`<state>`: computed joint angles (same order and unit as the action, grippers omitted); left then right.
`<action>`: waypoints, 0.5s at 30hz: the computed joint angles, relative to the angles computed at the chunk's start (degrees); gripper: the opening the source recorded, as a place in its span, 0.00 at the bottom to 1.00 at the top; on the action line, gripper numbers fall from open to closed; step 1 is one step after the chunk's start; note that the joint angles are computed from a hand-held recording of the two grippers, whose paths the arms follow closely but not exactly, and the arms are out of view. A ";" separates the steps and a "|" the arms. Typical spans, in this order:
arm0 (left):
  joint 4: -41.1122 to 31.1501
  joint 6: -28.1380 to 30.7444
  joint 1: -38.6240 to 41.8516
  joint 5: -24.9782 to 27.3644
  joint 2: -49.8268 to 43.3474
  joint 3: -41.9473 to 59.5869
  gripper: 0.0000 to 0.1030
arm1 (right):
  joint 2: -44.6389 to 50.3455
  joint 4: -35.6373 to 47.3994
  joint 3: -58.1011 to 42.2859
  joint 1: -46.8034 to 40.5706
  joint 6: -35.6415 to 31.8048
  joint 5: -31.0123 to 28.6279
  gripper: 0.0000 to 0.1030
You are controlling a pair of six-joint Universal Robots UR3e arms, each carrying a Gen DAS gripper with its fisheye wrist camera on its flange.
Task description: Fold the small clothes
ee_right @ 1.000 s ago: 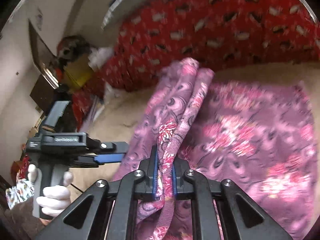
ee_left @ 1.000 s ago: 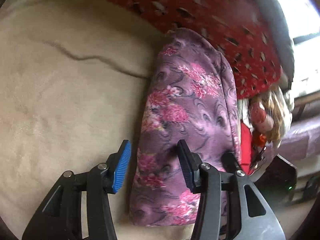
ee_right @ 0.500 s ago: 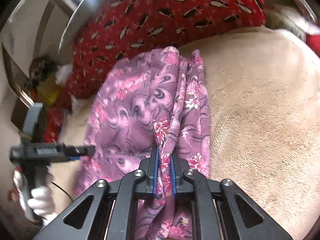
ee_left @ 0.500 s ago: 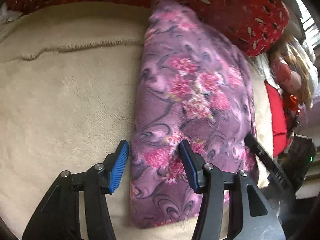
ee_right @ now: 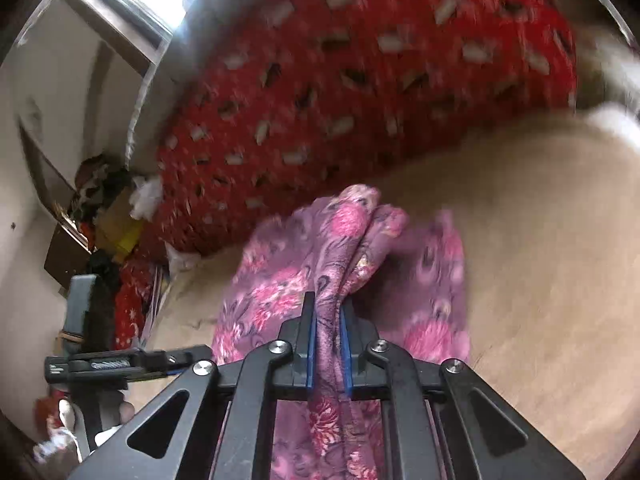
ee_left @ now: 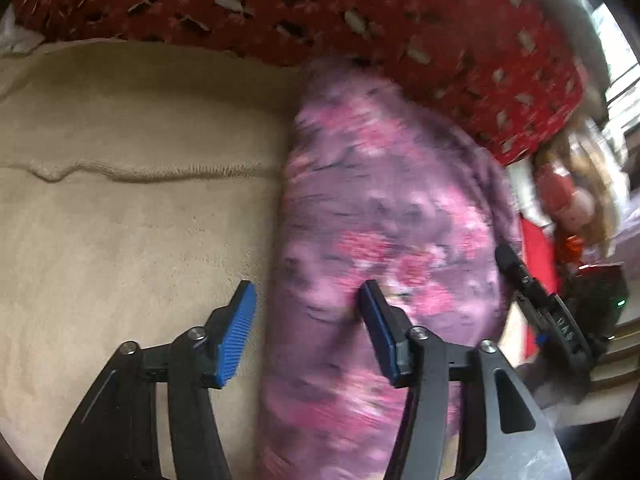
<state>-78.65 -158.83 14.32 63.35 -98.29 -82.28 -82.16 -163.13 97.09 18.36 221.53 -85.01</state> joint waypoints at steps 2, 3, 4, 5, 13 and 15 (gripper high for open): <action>3.15 -1.68 -1.54 2.46 -1.39 -1.78 0.70 | 0.89 5.68 0.78 -1.30 0.13 0.75 0.09; 4.61 -2.34 -2.01 2.67 -1.04 -2.50 0.70 | 1.42 5.00 2.63 -2.46 0.09 3.16 0.09; 5.49 -2.38 -2.25 2.96 -0.32 -3.12 0.70 | 0.68 0.84 5.46 -3.13 1.22 3.97 0.09; 5.96 -1.88 -2.43 3.37 0.75 -3.70 0.70 | -0.22 -0.56 6.50 -3.51 2.09 4.54 0.11; 12.18 0.05 -1.79 6.87 12.08 -15.82 0.69 | -10.33 0.25 13.53 0.69 4.17 3.28 0.33; 12.57 0.59 -1.94 7.53 12.67 -16.46 0.69 | -9.49 4.14 12.28 2.26 4.21 3.52 0.32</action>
<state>-66.08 -158.24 12.38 70.88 -85.62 -98.73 -91.65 -158.99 109.37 20.62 225.74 -81.50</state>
